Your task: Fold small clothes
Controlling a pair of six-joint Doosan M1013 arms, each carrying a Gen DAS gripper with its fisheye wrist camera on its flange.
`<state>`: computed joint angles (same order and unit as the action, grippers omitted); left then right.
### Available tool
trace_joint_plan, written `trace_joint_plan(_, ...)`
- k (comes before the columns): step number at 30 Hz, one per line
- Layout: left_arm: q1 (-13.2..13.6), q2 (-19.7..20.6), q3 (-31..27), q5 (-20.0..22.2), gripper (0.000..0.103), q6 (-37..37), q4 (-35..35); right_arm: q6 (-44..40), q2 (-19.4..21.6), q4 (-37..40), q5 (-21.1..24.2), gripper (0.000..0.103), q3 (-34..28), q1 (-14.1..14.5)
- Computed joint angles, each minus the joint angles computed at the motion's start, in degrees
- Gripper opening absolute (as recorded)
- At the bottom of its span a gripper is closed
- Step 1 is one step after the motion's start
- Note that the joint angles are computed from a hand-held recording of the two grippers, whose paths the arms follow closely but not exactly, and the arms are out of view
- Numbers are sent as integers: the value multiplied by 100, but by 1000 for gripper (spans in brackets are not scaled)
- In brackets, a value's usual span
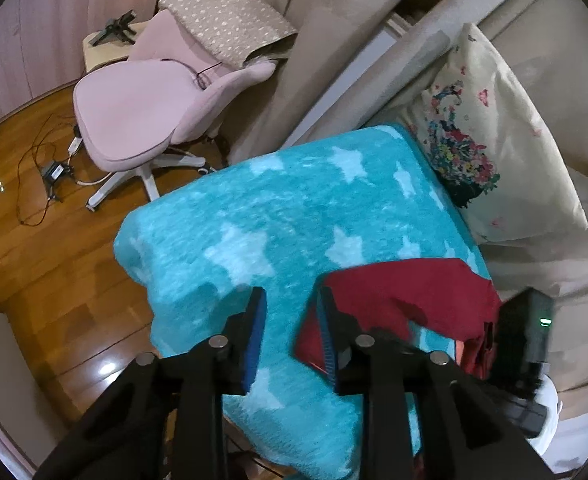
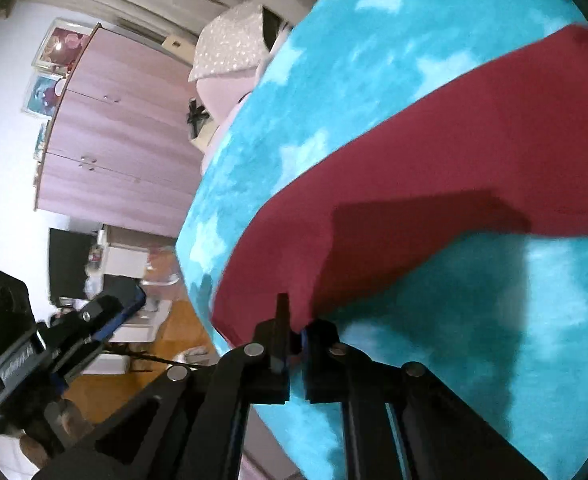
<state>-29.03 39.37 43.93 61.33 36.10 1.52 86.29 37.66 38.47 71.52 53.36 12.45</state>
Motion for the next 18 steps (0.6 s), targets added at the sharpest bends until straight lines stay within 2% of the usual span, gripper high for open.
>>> trace_joint_plan(5, -86, 231, -461, 112, 27, 227, -23, -442, -441, -100, -419, 4, 193, -297)
trace_joint_plan(12, -295, 525, -1092, 300, 31, 421, -85, -904, -1290, -438, -836, 4, 759, -1094)
trace_joint_plan(18, -585, 990, -2091, 779, 38, 693, 2, -1204, -1851, -1667, -838, 4, 1214, -1693)
